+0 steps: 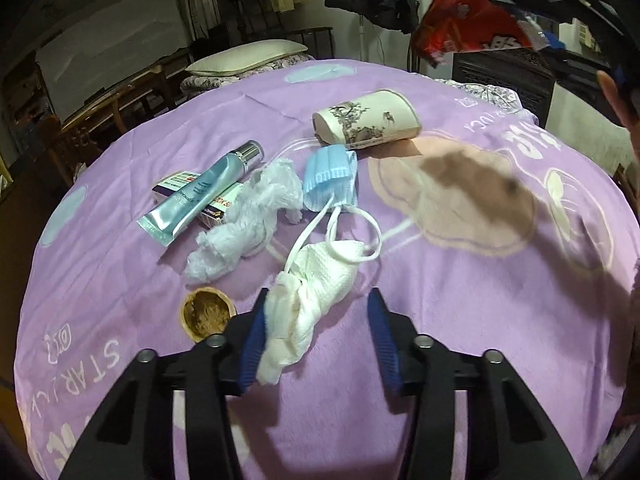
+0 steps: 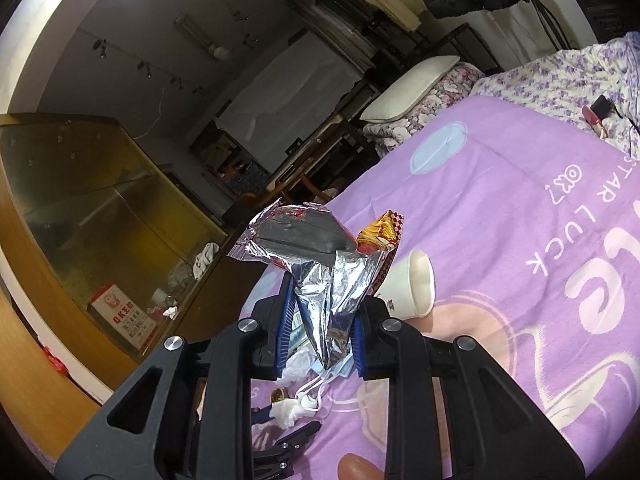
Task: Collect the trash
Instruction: 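Grasp the silver foil wrapper with the right tool while the left tool approaches the white tissue, then grasp the white tissue with the left tool while the right tool holds the foil, then carry the tissue and foil wrapper over the red wastebasket with both tools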
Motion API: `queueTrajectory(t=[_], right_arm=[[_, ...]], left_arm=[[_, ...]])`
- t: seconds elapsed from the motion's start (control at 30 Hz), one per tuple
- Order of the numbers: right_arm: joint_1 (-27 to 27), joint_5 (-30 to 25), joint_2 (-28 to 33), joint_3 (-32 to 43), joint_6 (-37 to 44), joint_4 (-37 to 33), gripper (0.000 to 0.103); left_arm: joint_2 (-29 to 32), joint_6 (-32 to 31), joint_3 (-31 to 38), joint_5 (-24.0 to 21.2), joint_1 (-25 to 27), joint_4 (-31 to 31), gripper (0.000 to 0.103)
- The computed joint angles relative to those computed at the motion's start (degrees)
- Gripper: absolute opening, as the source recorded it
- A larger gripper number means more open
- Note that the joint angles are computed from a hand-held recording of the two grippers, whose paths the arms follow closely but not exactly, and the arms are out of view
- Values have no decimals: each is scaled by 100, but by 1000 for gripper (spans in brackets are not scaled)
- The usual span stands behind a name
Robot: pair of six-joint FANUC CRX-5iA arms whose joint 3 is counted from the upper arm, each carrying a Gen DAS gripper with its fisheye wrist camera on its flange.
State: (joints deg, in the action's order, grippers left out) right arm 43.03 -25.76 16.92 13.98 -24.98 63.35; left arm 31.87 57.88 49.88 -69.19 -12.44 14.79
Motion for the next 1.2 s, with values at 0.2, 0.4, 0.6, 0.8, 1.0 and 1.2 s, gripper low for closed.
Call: queueTrajectory(t=[0.2, 0.4, 0.6, 0.8, 1.0, 1.2], right_arm=[[9, 42, -54, -55, -19, 63, 26], [-12, 173, -95, -95, -86, 213, 26], [111, 285, 36, 177, 310, -30, 26], [387, 270, 265, 706, 1256, -826, 26], [710, 121, 597, 1546, 2701, -2060, 26], [1047, -445, 1302, 3198, 4841, -3947, 26]], left_arm=[[-257, -40, -348, 25, 88, 220, 19], [-802, 77, -988, 85, 216, 285, 19], [-1344, 351, -1606, 349, 340, 290, 19], [-1757, 665, -2029, 594, 517, 357, 19], [-2246, 949, -2458, 776, 900, 643, 19], [-2965, 1335, -3059, 943, 1460, 811, 19]])
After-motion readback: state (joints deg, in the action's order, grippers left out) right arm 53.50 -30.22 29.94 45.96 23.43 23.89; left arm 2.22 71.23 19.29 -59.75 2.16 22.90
